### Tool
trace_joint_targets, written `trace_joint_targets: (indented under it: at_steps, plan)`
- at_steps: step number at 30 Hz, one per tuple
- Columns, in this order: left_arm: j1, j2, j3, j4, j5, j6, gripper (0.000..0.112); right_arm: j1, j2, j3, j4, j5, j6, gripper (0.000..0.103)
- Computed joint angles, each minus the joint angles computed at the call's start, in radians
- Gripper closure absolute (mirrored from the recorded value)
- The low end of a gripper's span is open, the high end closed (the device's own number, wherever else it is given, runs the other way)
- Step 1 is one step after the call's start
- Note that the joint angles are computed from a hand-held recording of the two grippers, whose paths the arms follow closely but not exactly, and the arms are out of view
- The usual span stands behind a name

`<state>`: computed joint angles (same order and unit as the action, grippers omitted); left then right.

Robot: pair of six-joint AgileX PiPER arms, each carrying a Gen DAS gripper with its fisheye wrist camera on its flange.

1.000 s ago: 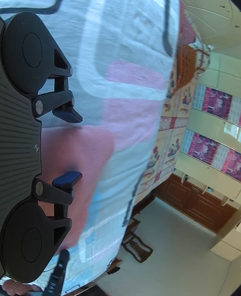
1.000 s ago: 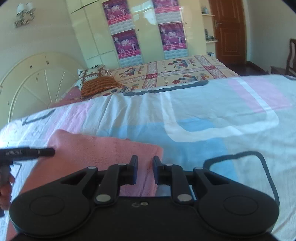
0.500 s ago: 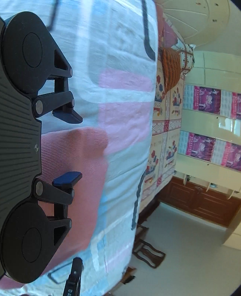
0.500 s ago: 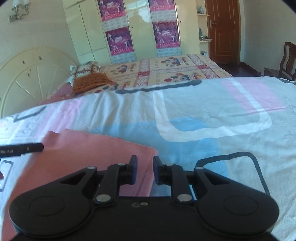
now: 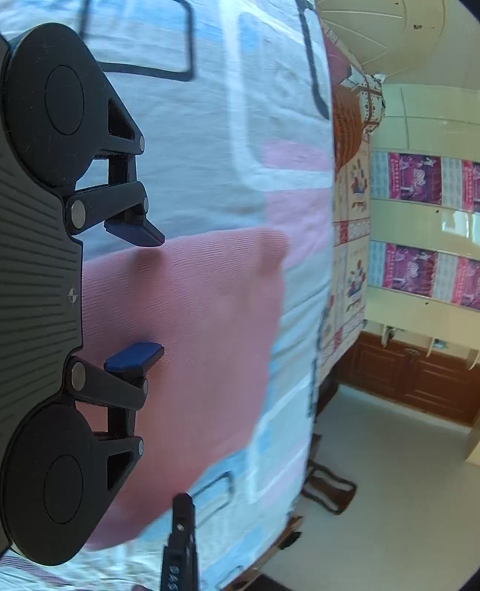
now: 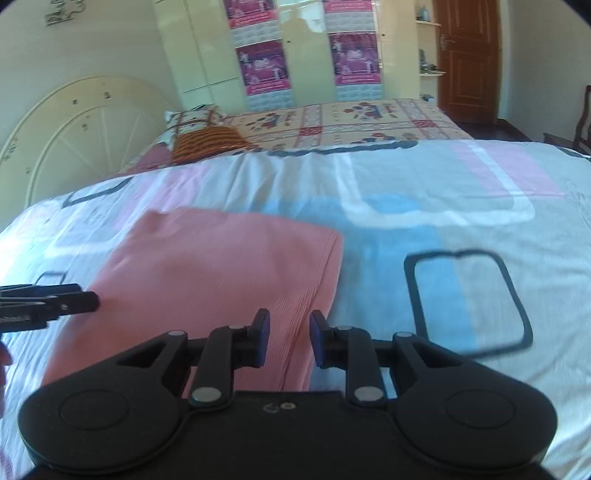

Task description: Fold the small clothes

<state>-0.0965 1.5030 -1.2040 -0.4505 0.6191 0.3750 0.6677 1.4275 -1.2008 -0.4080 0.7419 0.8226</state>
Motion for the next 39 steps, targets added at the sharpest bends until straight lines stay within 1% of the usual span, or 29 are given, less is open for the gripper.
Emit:
trace_joint_targets:
  at_steps: [2, 3, 5, 8, 10, 11, 12, 13, 14, 15, 18, 23, 25, 26, 27, 28, 29, 31, 32, 34, 36, 37, 38, 39]
  plan:
    - [0.003, -0.069, 0.083, 0.014, -0.022, -0.02, 0.055, 0.035, -0.062, 0.059, 0.022, 0.022, -0.005, 0.08]
    - [0.016, -0.091, 0.104, -0.01, -0.015, -0.01, 0.055, 0.056, -0.09, 0.095, 0.022, 0.037, 0.006, 0.082]
    - [0.038, -0.138, 0.141, -0.029, -0.001, -0.006, 0.055, 0.096, -0.14, 0.153, -0.007, 0.065, 0.066, 0.082]
    - [0.029, -0.181, 0.176, 0.025, 0.028, -0.049, 0.055, 0.129, -0.211, 0.206, -0.008, 0.077, 0.15, 0.085]
    - [0.012, -0.197, 0.211, 0.067, 0.031, -0.079, 0.055, 0.144, -0.24, 0.228, -0.015, 0.053, 0.184, 0.085]
    - [0.007, -0.201, 0.231, 0.084, 0.028, -0.1, 0.055, 0.138, -0.239, 0.235, 0.004, 0.037, 0.168, 0.088]
    - [0.01, -0.208, 0.256, 0.075, 0.013, -0.104, 0.055, 0.135, -0.219, 0.233, 0.019, 0.048, 0.157, 0.09]
    - [0.016, -0.219, 0.283, 0.055, -0.007, -0.094, 0.055, 0.126, -0.202, 0.242, 0.04, 0.047, 0.143, 0.09]
    - [0.012, -0.232, 0.304, 0.057, -0.025, -0.101, 0.055, 0.116, -0.207, 0.277, 0.05, 0.008, 0.148, 0.089]
    - [0.008, -0.238, 0.306, 0.075, -0.024, -0.12, 0.055, 0.114, -0.218, 0.297, 0.04, -0.013, 0.173, 0.09]
    - [-0.033, -0.245, 0.303, 0.17, -0.025, -0.206, 0.055, 0.118, -0.227, 0.306, 0.036, -0.015, 0.183, 0.09]
    - [-0.08, -0.254, 0.307, 0.279, -0.04, -0.321, 0.054, 0.106, -0.246, 0.338, 0.051, -0.05, 0.149, 0.09]
    - [-0.096, -0.254, 0.294, 0.323, -0.023, -0.38, 0.053, 0.087, -0.252, 0.338, 0.087, -0.055, 0.109, 0.089]
    - [-0.107, -0.257, 0.282, 0.355, -0.006, -0.416, 0.053, 0.075, -0.255, 0.325, 0.117, -0.04, 0.079, 0.088]
    - [-0.122, -0.265, 0.275, 0.387, 0.002, -0.447, 0.053, 0.08, -0.256, 0.308, 0.11, -0.018, 0.077, 0.086]
    - [-0.135, -0.276, 0.274, 0.411, 0.004, -0.465, 0.053, 0.101, -0.263, 0.29, 0.062, 0.001, 0.109, 0.085]
    - [-0.149, -0.285, 0.272, 0.433, 0.008, -0.473, 0.053, 0.112, -0.28, 0.286, 0.035, -0.004, 0.129, 0.085]
    - [-0.188, -0.281, 0.269, 0.511, 0.018, -0.536, 0.053, 0.113, -0.301, 0.28, 0.032, -0.03, 0.135, 0.086]
    - [-0.195, -0.278, 0.274, 0.525, 0.016, -0.554, 0.053, 0.113, -0.299, 0.277, 0.031, -0.046, 0.132, 0.086]
    - [-0.199, -0.268, 0.28, 0.537, 0.013, -0.596, 0.053, 0.099, -0.272, 0.279, 0.071, -0.079, 0.079, 0.087]
    - [-0.204, -0.26, 0.277, 0.549, 0.016, -0.633, 0.053, 0.082, -0.201, 0.268, 0.106, -0.043, 0.021, 0.09]
    - [-0.21, -0.256, 0.267, 0.563, 0.028, -0.648, 0.053, 0.074, -0.207, 0.291, 0.105, -0.07, 0.021, 0.09]
    - [-0.22, -0.256, 0.254, 0.584, 0.046, -0.669, 0.052, 0.054, -0.214, 0.291, 0.143, -0.072, -0.009, 0.09]
    - [-0.226, -0.262, 0.245, 0.596, 0.055, -0.679, 0.052, 0.041, -0.221, 0.282, 0.169, -0.056, -0.035, 0.084]
